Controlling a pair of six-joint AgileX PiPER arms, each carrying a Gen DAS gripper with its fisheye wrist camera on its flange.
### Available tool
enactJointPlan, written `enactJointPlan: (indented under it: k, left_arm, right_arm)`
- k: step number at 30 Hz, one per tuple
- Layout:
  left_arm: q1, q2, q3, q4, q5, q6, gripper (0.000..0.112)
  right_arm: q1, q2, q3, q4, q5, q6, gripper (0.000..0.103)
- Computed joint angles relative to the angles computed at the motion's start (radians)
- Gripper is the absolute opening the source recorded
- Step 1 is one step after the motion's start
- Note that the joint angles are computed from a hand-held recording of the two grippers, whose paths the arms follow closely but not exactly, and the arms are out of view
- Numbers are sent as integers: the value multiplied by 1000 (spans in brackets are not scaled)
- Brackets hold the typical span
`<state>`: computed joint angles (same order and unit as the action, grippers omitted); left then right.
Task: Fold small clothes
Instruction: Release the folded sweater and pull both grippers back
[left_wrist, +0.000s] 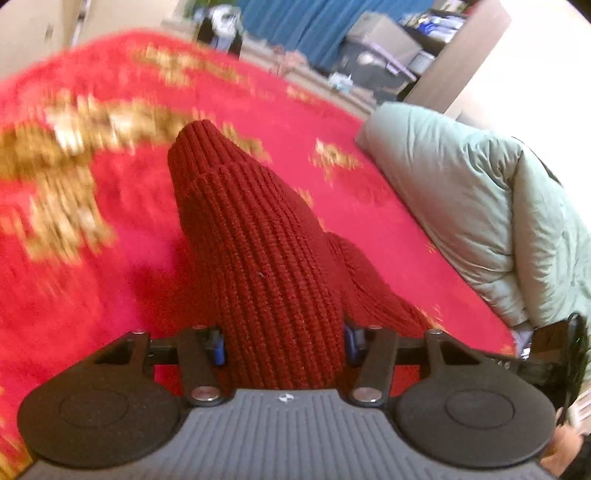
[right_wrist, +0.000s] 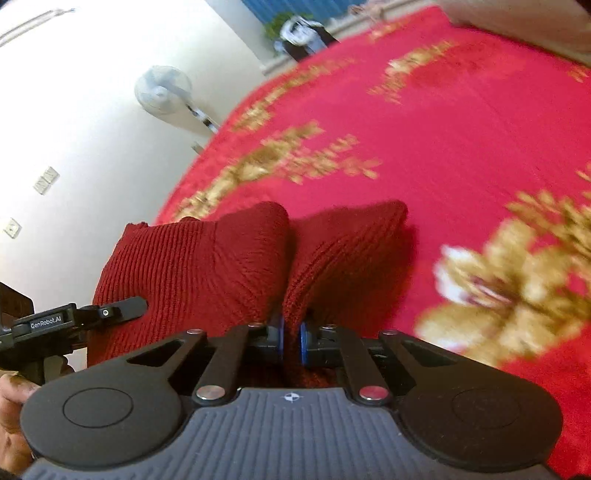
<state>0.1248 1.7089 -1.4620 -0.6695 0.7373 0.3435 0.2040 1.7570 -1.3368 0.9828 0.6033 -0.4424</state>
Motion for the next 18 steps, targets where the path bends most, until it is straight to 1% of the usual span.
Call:
enactJointPlan:
  k: [1,2,3,5,6,8,9,10,11,12,13,14,15,16,17,18]
  left_arm:
    - [19,2,-22,9,4,11,60]
    - [51,8,-43,2,11,31,60]
    - [79,17,-64,-9,24,51,60]
    - [131,37,-106,1,33,67,60]
    - [154,50,-128,26,26,43,61]
    - [186,77,-160,87,15,-34,67]
    - [199,91,-179,121,22,-83,69]
    - [217,113,-205,165,45,-152,72]
    - [231,120,-217,190,57,-185,73]
    - [246,105,-199,189,55,-178,73]
    - [258,86,-184,174,63,-151,73]
    - [271,64,-164,144,65,-109,76]
    - [289,34,-135,101,68,-45,79]
    - [298,-1,-101,70,73,10,81]
    - [303,-26,-77,51,89,51,82]
    - [300,-46,-52,47,101,76,82]
  right_arm:
    - [12,6,-5,39,-15,-13,7]
    - [38,37,-43,46,-36,13,7]
    - [73,75,-97,17,-56,73,7]
    - [147,154,-219,-110,-88,224,7]
    - [178,192,-285,-175,-90,294,7]
    - [235,267,-420,-310,-88,432,7]
    - [259,307,-496,-390,-72,517,7]
    - [278,338,-561,-474,-48,598,8]
    - [294,378,-647,-567,15,686,12]
    - [306,414,-720,-637,81,747,13]
    - [316,427,-752,-700,119,798,14]
    - [321,416,-745,-745,128,829,18]
    - [320,378,-698,-769,103,843,21]
    - [321,325,-614,-764,39,831,31]
    - [316,278,-545,-737,-7,801,41]
    - [310,232,-477,-689,-46,750,45]
